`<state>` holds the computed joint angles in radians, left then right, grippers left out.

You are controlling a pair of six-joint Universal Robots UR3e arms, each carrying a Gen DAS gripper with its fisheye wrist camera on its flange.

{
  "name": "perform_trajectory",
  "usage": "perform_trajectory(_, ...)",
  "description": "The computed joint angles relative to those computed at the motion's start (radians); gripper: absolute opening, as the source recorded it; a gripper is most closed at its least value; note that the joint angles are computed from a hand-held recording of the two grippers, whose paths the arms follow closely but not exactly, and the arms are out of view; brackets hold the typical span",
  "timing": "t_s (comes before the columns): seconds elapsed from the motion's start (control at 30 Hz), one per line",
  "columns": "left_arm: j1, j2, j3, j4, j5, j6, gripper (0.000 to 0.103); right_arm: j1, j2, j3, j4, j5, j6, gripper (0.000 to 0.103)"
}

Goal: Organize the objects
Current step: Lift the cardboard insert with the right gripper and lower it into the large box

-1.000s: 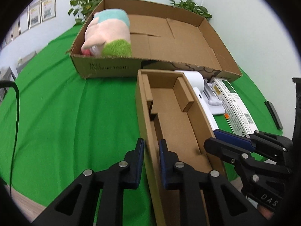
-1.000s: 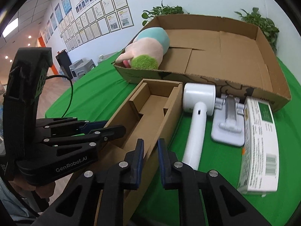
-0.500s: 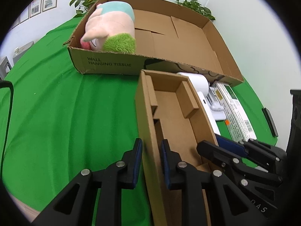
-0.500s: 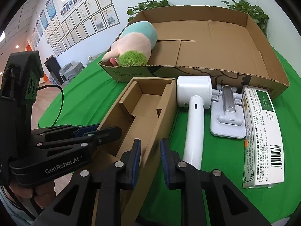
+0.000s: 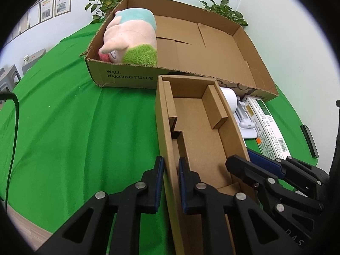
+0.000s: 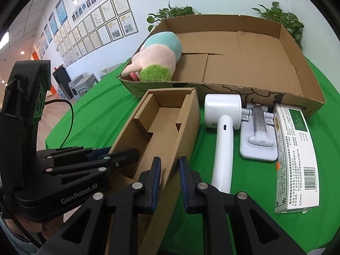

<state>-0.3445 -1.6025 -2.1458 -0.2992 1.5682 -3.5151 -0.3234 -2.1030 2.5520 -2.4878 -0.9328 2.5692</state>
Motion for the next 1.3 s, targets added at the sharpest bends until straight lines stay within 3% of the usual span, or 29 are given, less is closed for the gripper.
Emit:
perform_trajectory(0.13,-0.014,0.0,0.02,-0.001,0.024,-0.016,0.011,-0.031,-0.033,0.001,0.021,0.032,-0.007,0.014)
perform_trajectory(0.47,-0.116,-0.029,0.164,0.021,0.223,-0.008,0.01,-0.114,-0.133,-0.04,0.099,0.127,-0.013,0.014)
perform_trajectory(0.67,-0.125,-0.054,0.234,0.036,0.243,0.012,0.01,-0.184,-0.186,-0.1,0.168,0.203,-0.033,0.013)
perform_trajectory(0.93,-0.096,-0.131,0.346,0.044,0.213,0.036,0.01,-0.179,-0.072,-0.181,0.066,0.211,0.05,0.012)
perform_trajectory(1.3,-0.036,-0.236,0.522,0.01,0.162,0.059,0.01,-0.075,0.256,-0.412,-0.165,0.169,0.19,0.012)
